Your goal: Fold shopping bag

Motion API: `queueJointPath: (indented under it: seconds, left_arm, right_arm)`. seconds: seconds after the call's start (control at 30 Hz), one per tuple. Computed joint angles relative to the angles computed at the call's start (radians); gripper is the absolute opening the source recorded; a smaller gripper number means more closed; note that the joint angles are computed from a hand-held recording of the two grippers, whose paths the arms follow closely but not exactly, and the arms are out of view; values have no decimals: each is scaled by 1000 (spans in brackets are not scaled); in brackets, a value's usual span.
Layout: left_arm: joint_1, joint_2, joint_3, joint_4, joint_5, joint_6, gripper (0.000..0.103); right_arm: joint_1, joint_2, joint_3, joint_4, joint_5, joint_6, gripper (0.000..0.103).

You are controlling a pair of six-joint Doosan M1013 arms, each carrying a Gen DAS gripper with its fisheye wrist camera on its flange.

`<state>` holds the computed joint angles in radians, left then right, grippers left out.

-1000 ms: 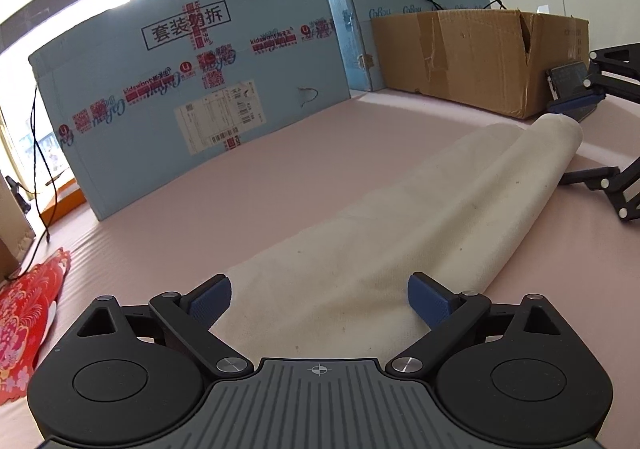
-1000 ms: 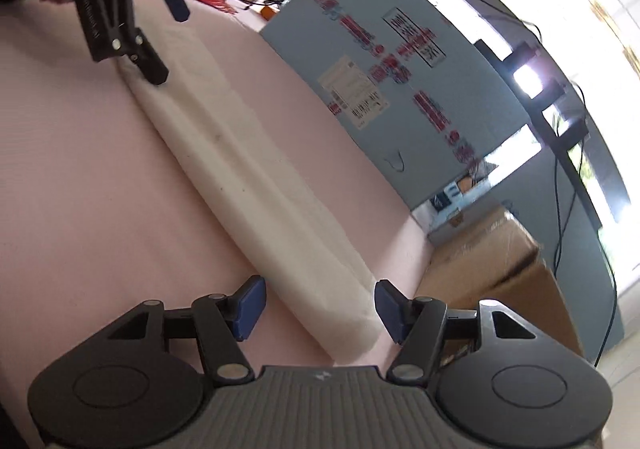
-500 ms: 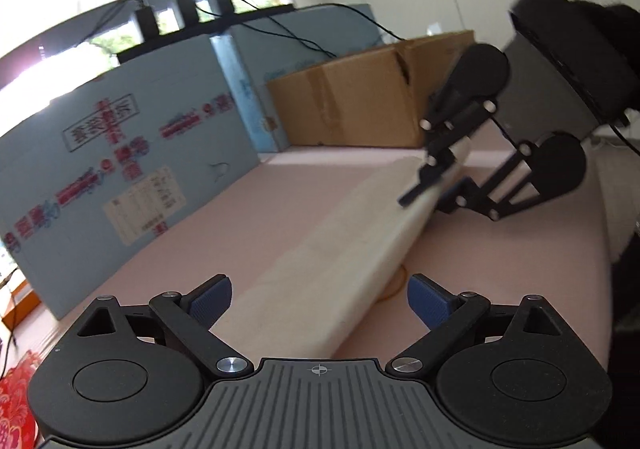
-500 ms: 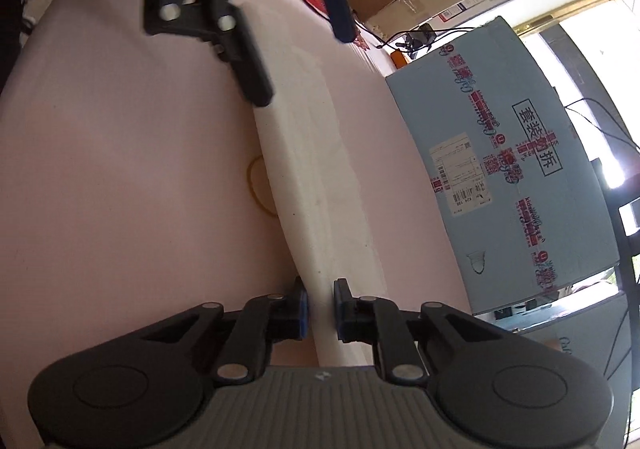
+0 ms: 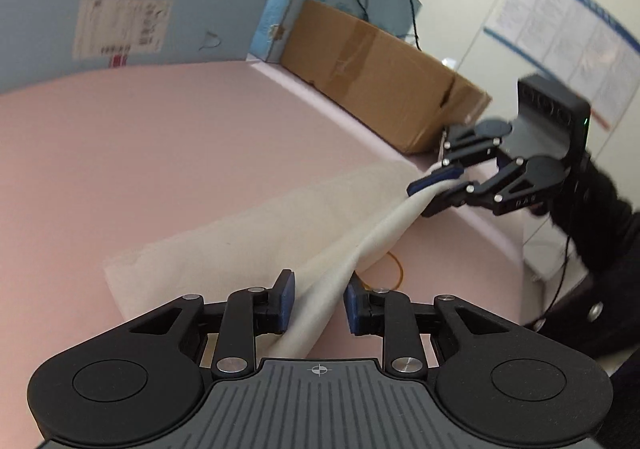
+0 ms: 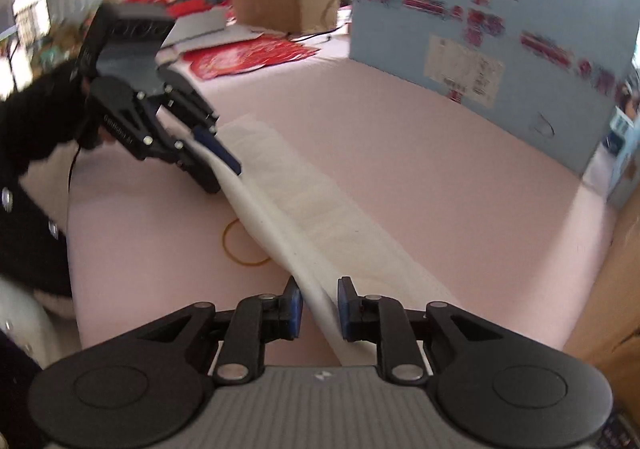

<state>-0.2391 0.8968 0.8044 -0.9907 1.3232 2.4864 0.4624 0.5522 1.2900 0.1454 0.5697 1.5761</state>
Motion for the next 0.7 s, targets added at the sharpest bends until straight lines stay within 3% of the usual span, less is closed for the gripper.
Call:
queueJointPath:
  seconds: [0.1,0.2,0.3,0.37,0.43,0.53,0.57,0.63,0.7]
  left_arm:
    - [15,13,-4,-43,-32,-88,27]
    - [15,-4,30,-48,-85,-85,27]
    - [0,-62,117,-8,-209,-21,27]
    - [-13,-95,160,33,-281,32,27]
    - [-28,-113,182,71,-331,69,27]
    - [-31,-114,177,93,-338,87,27]
    - [-30,-111,170,93,-331,91,27]
    - [-27,-106,160,92,-316,103,27]
    - [-26,-102,152,95,-304,118,27]
  right_arm:
    - [-10,-12,22,-103,-5,237,33]
    - [1,-8,14,-240,34,432,33]
    - [38,14,-20,-477,117,663,38]
    - [48,17,-22,-557,137,751,39]
    - [82,31,-45,-727,240,868,48]
    - [148,60,-84,-992,423,938,53]
    - [160,63,-87,-1047,442,951,55]
    - [195,56,-69,-1218,439,999,73]
    - [208,50,-55,-1312,392,1034,76]
